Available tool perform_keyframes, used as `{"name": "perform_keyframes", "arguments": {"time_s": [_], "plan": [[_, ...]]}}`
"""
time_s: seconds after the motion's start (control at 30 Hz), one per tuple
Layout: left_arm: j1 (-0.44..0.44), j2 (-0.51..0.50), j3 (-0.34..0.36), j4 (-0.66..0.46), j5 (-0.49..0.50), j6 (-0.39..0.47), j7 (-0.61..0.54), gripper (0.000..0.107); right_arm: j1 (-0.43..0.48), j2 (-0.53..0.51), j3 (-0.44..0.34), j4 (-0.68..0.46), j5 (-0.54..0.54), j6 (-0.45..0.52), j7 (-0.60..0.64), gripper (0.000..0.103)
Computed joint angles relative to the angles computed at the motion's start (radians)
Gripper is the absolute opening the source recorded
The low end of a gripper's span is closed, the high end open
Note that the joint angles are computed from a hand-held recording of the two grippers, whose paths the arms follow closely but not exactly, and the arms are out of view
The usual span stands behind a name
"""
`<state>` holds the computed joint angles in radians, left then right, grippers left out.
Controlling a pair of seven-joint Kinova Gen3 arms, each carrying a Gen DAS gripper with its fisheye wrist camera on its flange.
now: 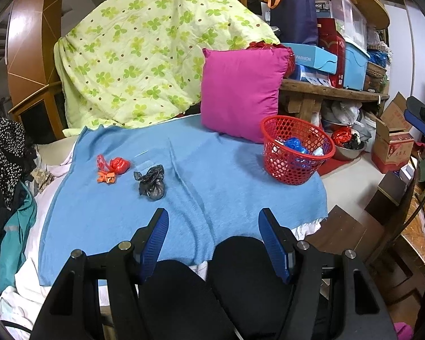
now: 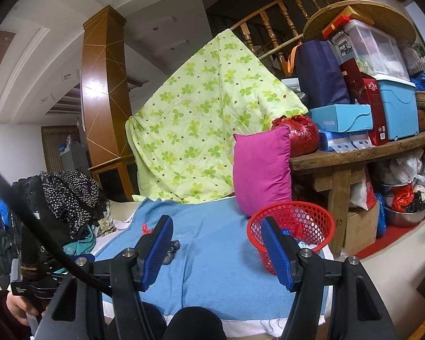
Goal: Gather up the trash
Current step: 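Move both open tools toward the black bag and orange bundle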
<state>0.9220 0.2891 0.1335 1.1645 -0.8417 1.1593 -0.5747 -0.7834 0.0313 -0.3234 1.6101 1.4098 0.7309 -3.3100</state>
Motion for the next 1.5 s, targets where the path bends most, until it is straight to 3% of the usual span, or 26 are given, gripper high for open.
{"name": "perform_keyframes", "arguments": {"time_s": [0.93,1.5], "plan": [[-0.068,-0.044,0.018,0.075,0.012,0.002,0.085,0.067,-0.02,0.03,0.018,-0.017,-0.045,-0.004,0.026,0.068],[-0.115,-0.06,0.027,0.127,0.055,-0.018,0.112,0.067,-0.032,0.064,0.053,-0.059,-0.141,-0.037,0.132,0.068]]}}
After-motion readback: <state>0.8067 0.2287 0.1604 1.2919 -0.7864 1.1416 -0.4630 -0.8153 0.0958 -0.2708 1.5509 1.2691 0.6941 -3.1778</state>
